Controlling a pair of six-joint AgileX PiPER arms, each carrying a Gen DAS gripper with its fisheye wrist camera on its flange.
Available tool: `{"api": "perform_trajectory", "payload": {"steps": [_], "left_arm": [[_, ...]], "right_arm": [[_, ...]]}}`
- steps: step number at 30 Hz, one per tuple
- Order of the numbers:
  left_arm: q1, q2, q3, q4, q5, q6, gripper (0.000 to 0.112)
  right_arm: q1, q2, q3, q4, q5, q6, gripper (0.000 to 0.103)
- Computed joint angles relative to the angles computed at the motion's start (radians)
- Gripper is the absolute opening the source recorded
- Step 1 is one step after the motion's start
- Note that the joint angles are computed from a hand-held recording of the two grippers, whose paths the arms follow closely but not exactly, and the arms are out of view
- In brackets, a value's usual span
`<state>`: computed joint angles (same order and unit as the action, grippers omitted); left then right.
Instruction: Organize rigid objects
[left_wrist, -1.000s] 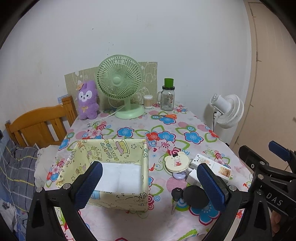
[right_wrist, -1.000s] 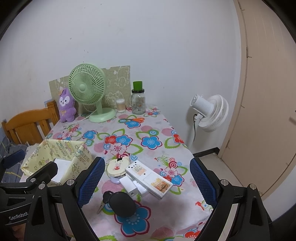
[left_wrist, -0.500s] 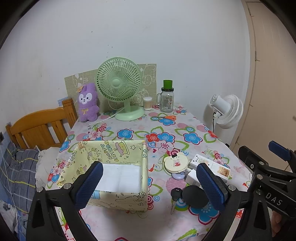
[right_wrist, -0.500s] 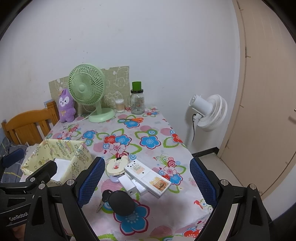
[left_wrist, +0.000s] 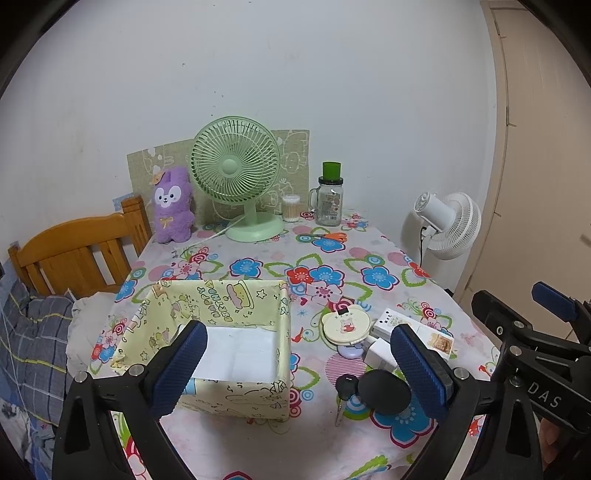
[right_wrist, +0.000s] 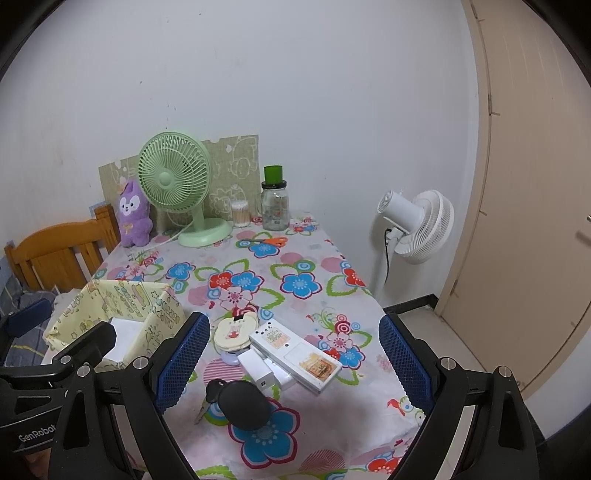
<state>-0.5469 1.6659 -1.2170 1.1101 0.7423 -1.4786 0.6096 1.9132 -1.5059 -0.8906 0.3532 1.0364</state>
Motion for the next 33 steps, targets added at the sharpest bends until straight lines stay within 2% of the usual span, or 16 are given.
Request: {"api": "perform_trajectory", "payload": {"steps": [9, 13, 25, 28, 33], "left_arm": [[0.004, 0.001, 0.005, -0.003, -0.008, -0.001, 0.100], [0.007, 0.005, 0.008, -0.001, -0.012, -0.004, 0.096], [0.036, 0.015, 0.007, -0.021, -0.046, 0.012, 0.097], [0.043, 0.018, 0.010, -0.011, -0.066, 0.000, 0.100], [0.073, 0.017, 0.005, -0.081, -0.141, 0.046, 0.102]], "right_arm": [[0.000, -0.002, 0.002, 0.016, 0.002, -0.020, 0.094], [0.004, 0.011, -0.016, 0.030, 0.009, -0.041, 0.093], [0.000, 0.034, -0.042, 0.073, 0.011, -0.085, 0.092], [0.002, 0.041, -0.049, 0.067, 0.016, -0.073, 0.092], [-0.006, 0.038, -0.039, 0.071, 0.001, -0.057, 0.092]]}}
